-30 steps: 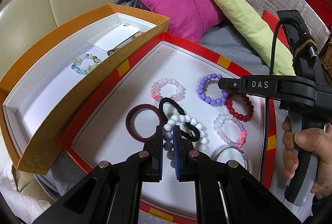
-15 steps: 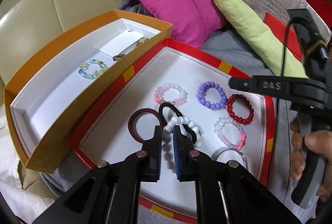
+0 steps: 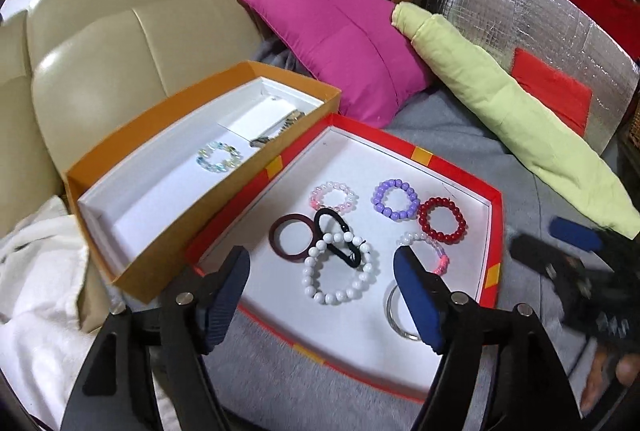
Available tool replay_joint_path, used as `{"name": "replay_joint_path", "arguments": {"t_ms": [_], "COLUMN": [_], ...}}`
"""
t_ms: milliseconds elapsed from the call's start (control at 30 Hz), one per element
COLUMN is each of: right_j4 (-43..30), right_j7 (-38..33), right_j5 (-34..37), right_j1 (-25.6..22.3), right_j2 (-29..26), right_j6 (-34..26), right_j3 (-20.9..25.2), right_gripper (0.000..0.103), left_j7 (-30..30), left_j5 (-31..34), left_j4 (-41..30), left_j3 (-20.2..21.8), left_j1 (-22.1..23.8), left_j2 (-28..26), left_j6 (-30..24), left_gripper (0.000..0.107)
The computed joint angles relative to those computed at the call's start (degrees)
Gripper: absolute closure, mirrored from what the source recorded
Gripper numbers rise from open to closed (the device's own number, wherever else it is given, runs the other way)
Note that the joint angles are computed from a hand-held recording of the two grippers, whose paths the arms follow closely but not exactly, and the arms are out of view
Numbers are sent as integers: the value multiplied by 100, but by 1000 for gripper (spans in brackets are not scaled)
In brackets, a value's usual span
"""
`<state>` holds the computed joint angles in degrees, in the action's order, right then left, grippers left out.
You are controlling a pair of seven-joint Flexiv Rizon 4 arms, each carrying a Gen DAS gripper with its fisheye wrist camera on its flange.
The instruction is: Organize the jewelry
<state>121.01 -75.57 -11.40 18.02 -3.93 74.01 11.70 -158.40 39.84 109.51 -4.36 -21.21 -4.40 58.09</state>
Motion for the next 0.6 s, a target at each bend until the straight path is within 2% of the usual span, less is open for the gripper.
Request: {"name": "replay_joint_path", "arguments": {"t_ms": [67, 233, 400, 600], "right_j4": [346, 967, 1310, 1528], "right_j7": [42, 447, 551, 437], "right_j5": [-132, -696, -829, -563], "right_j1": [-57, -287, -382, -262], "right_j2": [311, 886, 1249, 1552], "right_j6": [122, 369, 553, 632], "right_j3": [9, 15, 98, 131], "right_gripper": [16, 14, 6, 4], "left_j7": [-130, -442, -677, -832], "left_j5": [157, 467, 556, 521], "left_j4": [-38, -132, -137, -103], "left_j3": [-55, -276, -471, -632], "left_j1": [-93, -237, -313, -341], "left_j2": [92, 274, 444, 582], "left_j6": [-257, -866, -1224, -1434], "left_gripper": [30, 30, 30, 30]}}
